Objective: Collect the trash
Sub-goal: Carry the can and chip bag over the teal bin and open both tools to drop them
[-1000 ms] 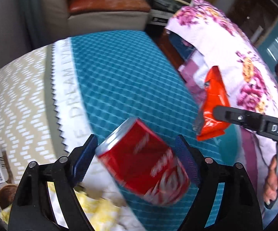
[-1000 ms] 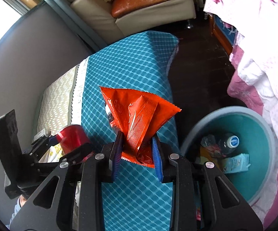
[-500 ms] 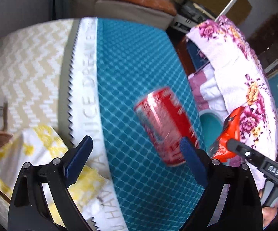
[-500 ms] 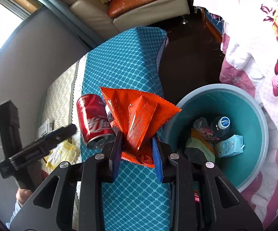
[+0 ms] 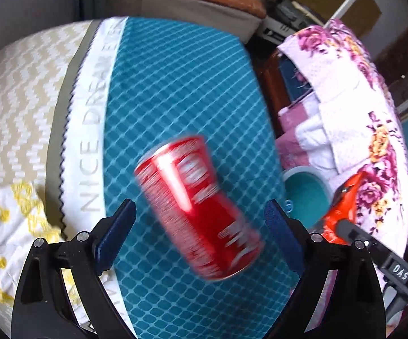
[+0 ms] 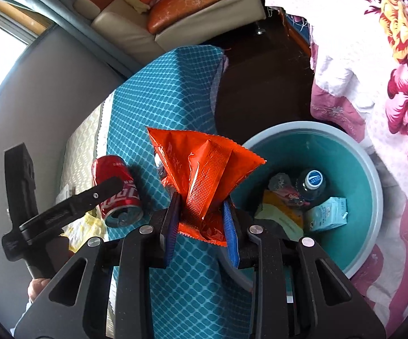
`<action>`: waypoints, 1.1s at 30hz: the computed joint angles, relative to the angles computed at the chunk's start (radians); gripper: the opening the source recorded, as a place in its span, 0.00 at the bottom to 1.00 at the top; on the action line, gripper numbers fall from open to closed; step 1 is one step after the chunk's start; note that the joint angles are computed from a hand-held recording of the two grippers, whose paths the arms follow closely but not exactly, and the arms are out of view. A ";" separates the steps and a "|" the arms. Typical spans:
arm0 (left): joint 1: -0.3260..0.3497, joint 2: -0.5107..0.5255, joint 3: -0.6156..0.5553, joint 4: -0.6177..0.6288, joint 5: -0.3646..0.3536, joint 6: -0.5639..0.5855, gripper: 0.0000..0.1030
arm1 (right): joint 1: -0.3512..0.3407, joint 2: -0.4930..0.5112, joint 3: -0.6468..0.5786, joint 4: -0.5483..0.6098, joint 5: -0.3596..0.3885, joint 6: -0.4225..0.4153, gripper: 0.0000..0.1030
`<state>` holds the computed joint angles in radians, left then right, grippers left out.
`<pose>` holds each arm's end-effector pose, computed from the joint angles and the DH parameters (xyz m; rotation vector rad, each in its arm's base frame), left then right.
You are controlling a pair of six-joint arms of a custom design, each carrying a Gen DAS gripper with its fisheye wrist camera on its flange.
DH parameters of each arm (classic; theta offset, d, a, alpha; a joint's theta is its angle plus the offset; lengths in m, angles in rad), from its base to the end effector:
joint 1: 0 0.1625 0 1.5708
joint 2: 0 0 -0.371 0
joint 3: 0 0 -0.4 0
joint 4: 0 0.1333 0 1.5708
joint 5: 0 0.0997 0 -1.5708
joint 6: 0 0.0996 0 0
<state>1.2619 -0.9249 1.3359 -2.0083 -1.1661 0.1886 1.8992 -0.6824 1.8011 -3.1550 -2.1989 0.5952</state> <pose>-0.0460 -0.7118 0.2101 0.6669 2.6559 -0.0700 0.2604 -0.5324 0.0094 -0.5500 -2.5772 0.9378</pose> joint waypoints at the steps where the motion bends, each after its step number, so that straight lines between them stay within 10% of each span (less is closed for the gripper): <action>1: 0.006 -0.005 0.005 0.003 -0.010 -0.009 0.86 | -0.002 -0.002 0.003 -0.001 0.003 0.000 0.27; 3: 0.011 -0.024 0.031 -0.013 -0.025 0.007 0.60 | -0.010 -0.005 0.012 -0.012 0.013 0.000 0.27; 16: -0.070 -0.137 0.220 -0.131 0.015 0.197 0.60 | -0.006 -0.033 0.094 -0.129 0.022 0.005 0.27; 33: -0.208 -0.274 0.485 -0.119 -0.031 0.307 0.60 | 0.065 -0.191 0.391 -0.316 -0.150 0.166 0.27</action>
